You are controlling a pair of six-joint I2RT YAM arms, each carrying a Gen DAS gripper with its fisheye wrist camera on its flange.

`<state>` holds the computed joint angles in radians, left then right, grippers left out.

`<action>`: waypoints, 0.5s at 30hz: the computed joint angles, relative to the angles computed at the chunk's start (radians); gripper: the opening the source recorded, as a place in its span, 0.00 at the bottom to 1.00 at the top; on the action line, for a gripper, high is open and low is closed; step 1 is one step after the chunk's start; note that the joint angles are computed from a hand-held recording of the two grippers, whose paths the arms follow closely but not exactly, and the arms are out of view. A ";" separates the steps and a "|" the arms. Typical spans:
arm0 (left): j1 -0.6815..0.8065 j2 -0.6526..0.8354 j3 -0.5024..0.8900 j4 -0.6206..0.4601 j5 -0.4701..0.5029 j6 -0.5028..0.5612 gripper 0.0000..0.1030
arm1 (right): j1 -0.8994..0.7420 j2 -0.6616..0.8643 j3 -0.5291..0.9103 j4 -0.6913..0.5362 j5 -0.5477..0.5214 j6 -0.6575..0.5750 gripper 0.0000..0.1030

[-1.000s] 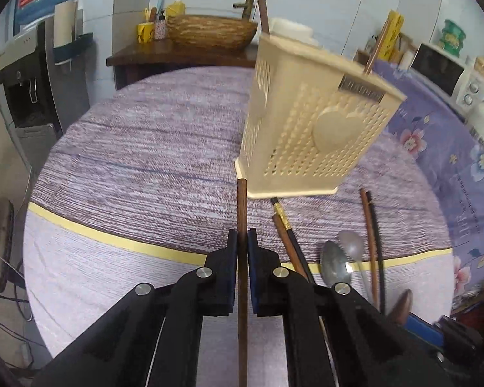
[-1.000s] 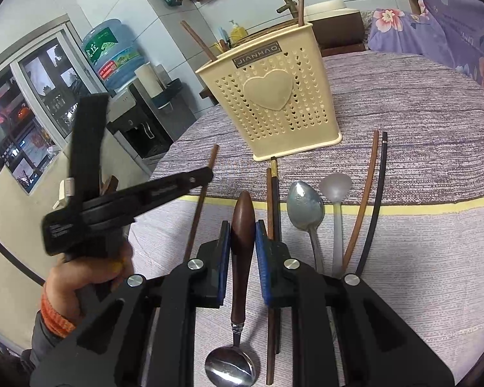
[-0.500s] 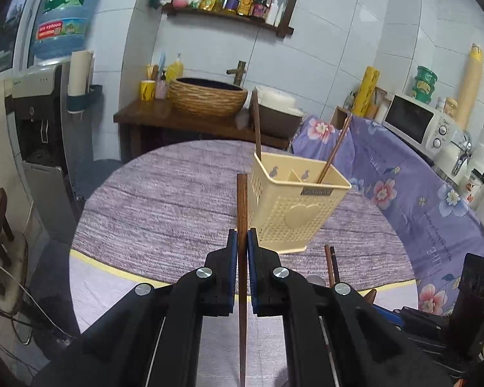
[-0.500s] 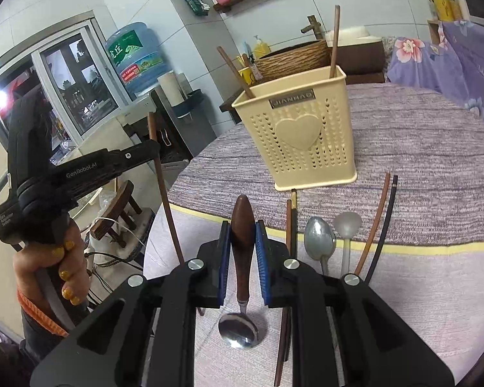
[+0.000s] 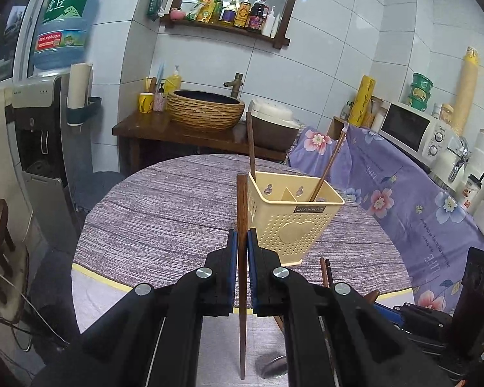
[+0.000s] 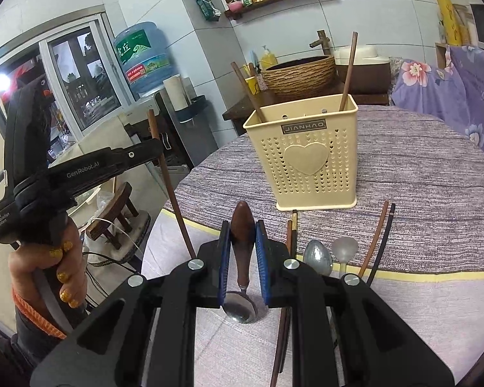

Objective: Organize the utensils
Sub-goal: 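Lift the spoon and chopstick and carry both above the beige holder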

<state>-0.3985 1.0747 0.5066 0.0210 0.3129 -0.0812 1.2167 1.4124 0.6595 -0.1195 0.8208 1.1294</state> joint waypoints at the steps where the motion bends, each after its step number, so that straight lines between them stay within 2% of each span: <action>1: 0.005 -0.002 0.001 -0.001 0.005 0.003 0.07 | 0.000 -0.002 0.004 -0.008 0.002 -0.004 0.16; 9: -0.012 -0.009 0.052 -0.033 -0.002 0.003 0.07 | -0.036 -0.059 0.039 -0.082 0.007 -0.076 0.16; 15: -0.041 0.028 0.214 -0.091 0.021 -0.029 0.07 | -0.140 -0.158 0.150 -0.216 0.027 -0.233 0.16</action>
<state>-0.4390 1.1023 0.7206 -0.0696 0.3342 -0.1102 1.0763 1.2545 0.8097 -0.3355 0.8476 0.8961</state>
